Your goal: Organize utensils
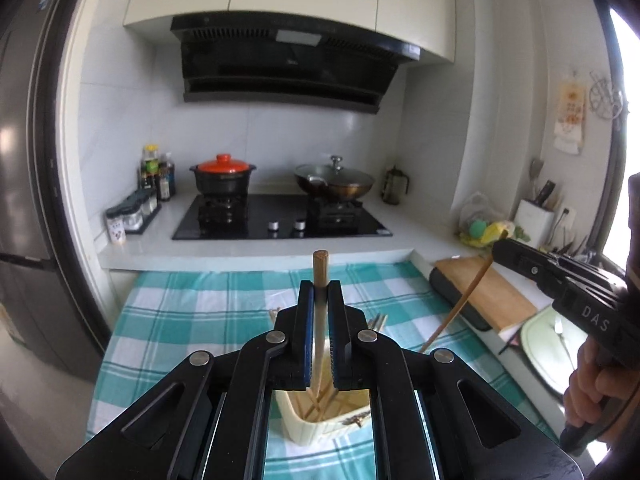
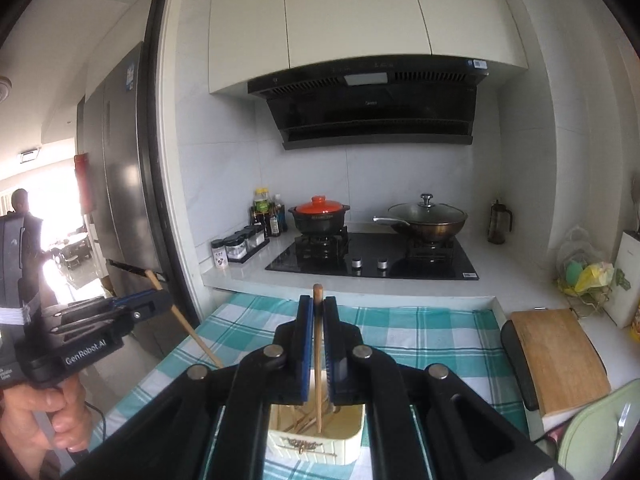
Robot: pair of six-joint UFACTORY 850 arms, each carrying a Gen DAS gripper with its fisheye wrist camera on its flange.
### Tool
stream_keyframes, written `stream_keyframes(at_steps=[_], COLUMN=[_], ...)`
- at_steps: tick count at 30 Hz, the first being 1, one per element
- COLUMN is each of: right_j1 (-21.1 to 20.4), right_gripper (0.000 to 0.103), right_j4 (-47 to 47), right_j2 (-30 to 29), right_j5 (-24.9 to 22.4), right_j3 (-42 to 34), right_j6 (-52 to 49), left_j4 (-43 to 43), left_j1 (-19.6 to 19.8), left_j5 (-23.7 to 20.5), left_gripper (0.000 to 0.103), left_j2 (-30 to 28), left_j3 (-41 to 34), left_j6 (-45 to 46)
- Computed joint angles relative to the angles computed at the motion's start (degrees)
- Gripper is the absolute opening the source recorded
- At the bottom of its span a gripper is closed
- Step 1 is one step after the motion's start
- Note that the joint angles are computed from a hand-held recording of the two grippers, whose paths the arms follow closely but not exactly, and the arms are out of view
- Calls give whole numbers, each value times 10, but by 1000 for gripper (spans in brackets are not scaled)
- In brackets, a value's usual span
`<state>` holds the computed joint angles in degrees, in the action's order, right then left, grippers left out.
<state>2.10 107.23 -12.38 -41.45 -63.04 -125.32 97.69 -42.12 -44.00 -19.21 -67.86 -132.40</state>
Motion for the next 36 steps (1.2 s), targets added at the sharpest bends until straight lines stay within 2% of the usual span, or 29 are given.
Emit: stream_keyframes(at_steps=[3, 12, 14, 15, 16, 17, 18, 19, 22, 25, 31, 34, 36], right_j1=[18, 56, 64, 70, 73, 76, 75, 72, 56, 44, 23, 16, 11], right_gripper=[5, 6, 8, 12, 24, 30, 31, 32, 53, 55, 81, 83, 84], right_j4=[-30, -250, -316, -359, -382, -392, -386, -370, -301, -216, -98, 16, 111], right_j2=[-40, -207, -249, -274, -288, -298, -303, -302, -283, -238, -134, -73, -32], right_j5=[19, 31, 31, 38, 47, 59, 71, 75, 68, 85, 123, 152, 152], right_j3=[-38, -199, -246, -275, -291, -299, -301, -295, -261, -194, -50, 30, 83], right_j6=[29, 285, 362, 411, 435, 447, 444, 431, 376, 258, 62, -71, -176], left_j4=[-20, -93, -119, -130, -131, -125, -116, -109, -111, -126, -201, -243, -246], left_j1=[18, 71, 78, 80, 79, 77, 74, 71, 55, 34, -31, -64, -82], left_j5=[27, 118, 124, 124, 120, 114, 107, 103, 75, 32, -110, -182, -204], left_gripper=[4, 6, 16, 35, 53, 59, 67, 73, 88, 99, 102, 102, 102], left_j2=[-29, -110, -120, -122, -121, -118, -114, -111, -101, -101, -127, -146, -150], left_j3=[-26, -79, -86, -85, -82, -74, -66, -59, -39, -31, -45, -64, -63], left_j6=[25, 73, 87, 91, 84, 71, 60, 55, 55, 66, 114, 123, 117])
